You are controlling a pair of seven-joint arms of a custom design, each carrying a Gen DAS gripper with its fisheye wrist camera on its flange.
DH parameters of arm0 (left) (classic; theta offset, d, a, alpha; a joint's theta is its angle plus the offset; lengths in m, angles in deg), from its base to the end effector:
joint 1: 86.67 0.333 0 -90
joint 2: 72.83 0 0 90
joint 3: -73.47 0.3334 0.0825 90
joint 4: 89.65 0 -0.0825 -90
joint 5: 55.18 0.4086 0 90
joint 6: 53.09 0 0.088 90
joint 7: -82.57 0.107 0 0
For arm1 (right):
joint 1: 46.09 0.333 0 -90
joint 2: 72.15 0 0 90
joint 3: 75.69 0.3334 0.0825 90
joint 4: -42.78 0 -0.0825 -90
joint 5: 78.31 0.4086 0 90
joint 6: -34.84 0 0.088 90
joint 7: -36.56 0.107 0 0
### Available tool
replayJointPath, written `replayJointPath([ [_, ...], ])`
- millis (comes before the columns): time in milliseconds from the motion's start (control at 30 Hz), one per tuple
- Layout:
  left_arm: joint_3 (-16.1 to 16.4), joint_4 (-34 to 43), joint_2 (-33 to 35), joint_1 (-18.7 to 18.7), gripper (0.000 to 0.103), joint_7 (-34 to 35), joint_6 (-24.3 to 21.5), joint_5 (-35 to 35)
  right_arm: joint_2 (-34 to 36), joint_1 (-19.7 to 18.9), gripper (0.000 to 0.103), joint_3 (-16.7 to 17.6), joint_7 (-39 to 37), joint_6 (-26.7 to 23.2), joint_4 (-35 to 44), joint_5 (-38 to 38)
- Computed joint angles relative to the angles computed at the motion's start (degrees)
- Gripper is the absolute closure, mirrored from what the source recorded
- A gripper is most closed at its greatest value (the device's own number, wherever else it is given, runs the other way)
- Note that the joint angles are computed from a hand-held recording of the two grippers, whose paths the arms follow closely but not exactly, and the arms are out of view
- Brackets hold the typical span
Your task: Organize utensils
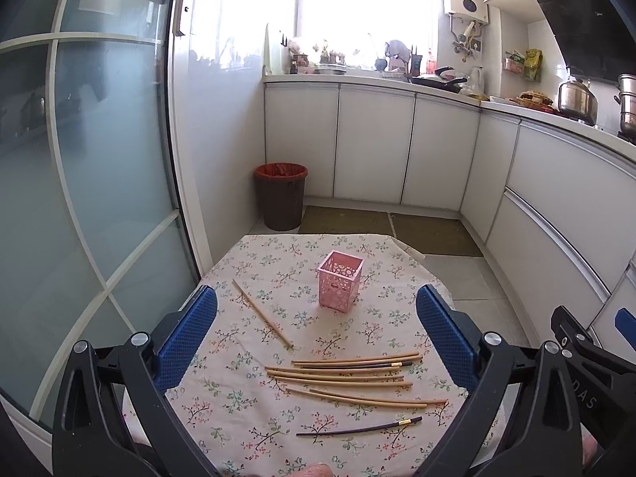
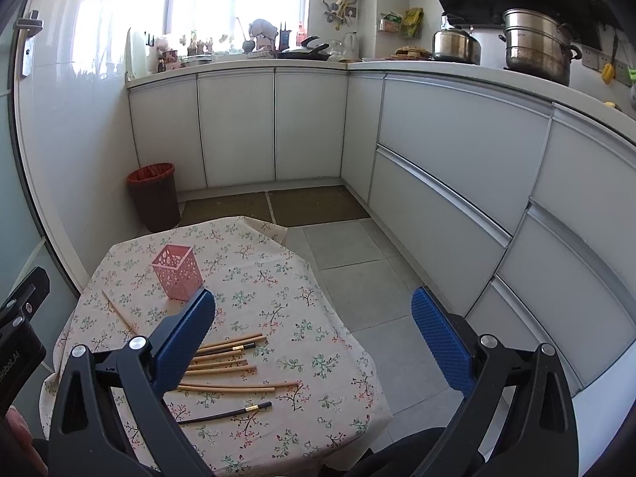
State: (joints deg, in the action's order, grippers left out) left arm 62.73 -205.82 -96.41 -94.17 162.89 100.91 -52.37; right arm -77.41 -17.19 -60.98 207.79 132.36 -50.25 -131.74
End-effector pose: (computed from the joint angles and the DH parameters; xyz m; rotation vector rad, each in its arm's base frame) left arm 0.4606 -0.1789 0.7571 -1.4305 1.7667 -1.0695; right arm 0.4529 0.3381 0.7185 -1.1414 2.1830 -1.1582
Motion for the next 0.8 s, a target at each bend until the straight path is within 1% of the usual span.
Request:
replayJointPath([
  [433, 0.0, 0.4, 0.4, 0.1, 0.007, -0.2, -0.7, 0.2, 0.3, 0.0, 0.007, -0.2, -0.3, 0.1, 0.1, 0.8],
  [800, 0.0, 1.2, 1.6, -0.1, 0.007, 0.1, -2.2, 0.1, 0.2, -0.4, 0.007, -0.7, -0.3, 0.9, -0.6, 2.2],
])
